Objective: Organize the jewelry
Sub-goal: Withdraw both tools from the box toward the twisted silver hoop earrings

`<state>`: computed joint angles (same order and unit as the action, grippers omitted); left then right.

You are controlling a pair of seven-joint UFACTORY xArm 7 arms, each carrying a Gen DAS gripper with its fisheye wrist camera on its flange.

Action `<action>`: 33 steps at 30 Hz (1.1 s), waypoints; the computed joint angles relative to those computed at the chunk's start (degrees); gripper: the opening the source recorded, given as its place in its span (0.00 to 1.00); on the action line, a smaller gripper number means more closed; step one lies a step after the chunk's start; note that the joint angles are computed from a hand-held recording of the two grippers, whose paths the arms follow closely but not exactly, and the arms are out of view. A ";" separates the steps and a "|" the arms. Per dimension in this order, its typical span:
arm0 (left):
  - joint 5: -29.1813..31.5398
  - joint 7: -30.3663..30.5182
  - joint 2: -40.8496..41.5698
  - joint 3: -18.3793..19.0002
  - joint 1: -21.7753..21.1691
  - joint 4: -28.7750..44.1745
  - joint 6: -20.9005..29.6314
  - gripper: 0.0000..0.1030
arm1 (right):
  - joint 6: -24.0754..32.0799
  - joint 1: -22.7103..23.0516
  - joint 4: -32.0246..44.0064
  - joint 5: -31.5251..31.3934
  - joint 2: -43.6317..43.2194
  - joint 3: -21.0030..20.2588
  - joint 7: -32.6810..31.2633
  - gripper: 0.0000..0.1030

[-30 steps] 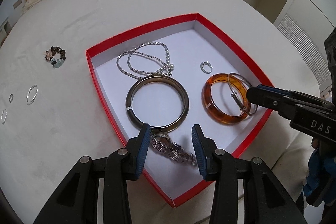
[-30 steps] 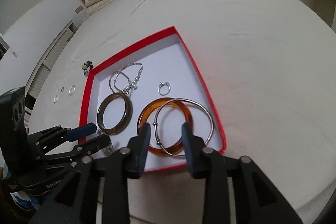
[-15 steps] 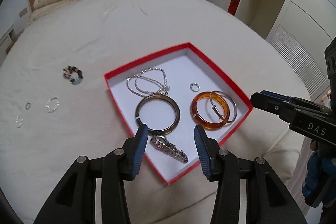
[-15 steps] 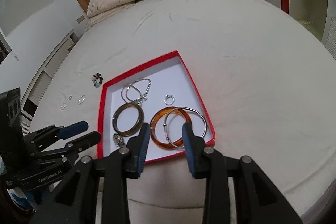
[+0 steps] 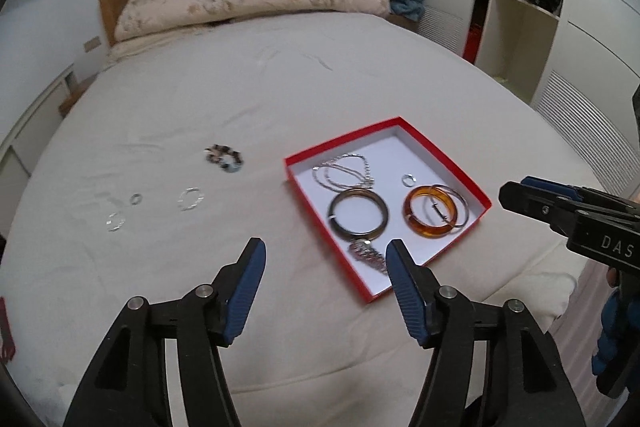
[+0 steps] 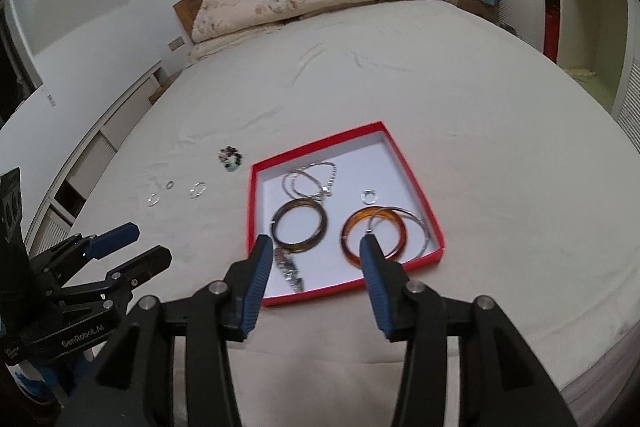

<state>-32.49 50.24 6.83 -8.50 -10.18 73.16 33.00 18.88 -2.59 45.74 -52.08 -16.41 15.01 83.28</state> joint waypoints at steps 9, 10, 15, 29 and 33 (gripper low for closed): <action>-3.54 3.43 -3.71 2.28 2.01 -3.72 -2.83 0.61 | 2.78 3.23 3.46 -2.12 1.52 2.19 0.97 0.42; -3.50 3.47 -3.73 2.56 2.20 -3.78 -2.85 0.61 | 3.04 3.68 3.86 -2.38 1.79 2.13 1.07 0.42; -2.61 2.97 -3.50 3.90 3.72 -3.59 -2.43 0.61 | 5.35 6.79 7.58 -3.71 4.69 1.94 0.76 0.42; -1.14 -0.53 2.51 5.61 10.40 0.55 -3.04 0.67 | 8.54 16.69 18.18 -3.44 15.36 -3.80 -4.12 0.42; 0.79 -3.88 5.67 5.50 12.31 3.27 -2.68 0.67 | 7.94 18.63 20.98 -1.40 18.72 -5.74 -7.11 0.42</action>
